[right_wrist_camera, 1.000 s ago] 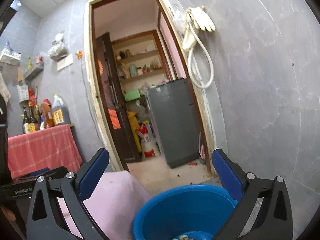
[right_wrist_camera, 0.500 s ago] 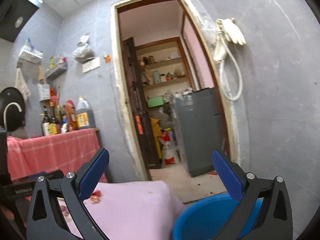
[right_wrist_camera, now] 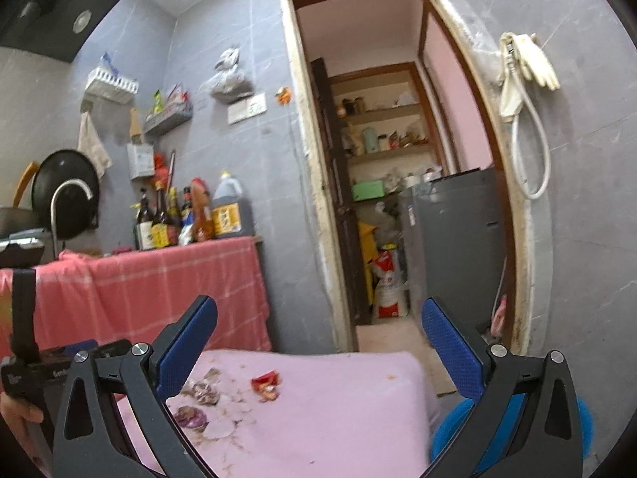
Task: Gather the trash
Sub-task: 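Move both open tools back toward the trash pile on the table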
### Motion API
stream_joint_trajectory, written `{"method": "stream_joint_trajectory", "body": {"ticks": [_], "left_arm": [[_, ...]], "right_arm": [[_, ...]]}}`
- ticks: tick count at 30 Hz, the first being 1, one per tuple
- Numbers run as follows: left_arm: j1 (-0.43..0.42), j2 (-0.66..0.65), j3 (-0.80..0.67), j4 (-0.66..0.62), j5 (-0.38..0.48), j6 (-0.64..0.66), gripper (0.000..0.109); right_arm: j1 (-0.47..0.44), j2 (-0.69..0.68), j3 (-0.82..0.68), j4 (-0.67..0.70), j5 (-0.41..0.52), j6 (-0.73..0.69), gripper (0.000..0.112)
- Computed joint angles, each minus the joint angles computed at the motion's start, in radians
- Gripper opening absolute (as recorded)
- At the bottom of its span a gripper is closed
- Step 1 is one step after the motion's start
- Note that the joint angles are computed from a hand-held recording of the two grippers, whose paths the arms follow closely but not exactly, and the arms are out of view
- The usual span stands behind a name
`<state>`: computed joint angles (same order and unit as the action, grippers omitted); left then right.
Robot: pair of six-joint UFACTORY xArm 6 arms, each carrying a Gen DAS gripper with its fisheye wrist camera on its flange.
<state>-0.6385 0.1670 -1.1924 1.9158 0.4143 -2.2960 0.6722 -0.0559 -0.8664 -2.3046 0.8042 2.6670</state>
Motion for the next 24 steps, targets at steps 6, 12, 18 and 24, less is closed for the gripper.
{"method": "stream_joint_trajectory", "body": {"ticks": [6,12,18,24], "left_arm": [[0.034,-0.015,0.062,0.004,-0.015,-0.036,0.101],[0.054,0.022,0.048,-0.007,-0.084,-0.013,0.101],[0.068,0.082,0.002,-0.100,-0.129,0.128,0.101],[0.091,0.146,-0.046,-0.287,-0.201,0.327,0.101]], "right_arm": [[-0.020,0.113,-0.099,-0.011,-0.124,0.000,0.103],[-0.057,0.228,-0.221,0.062,-0.278,-0.112,0.103],[-0.108,0.331,-0.338,0.187,-0.427,-0.326,0.103],[-0.144,0.410,-0.414,0.268,-0.512,-0.433,0.103]]}}
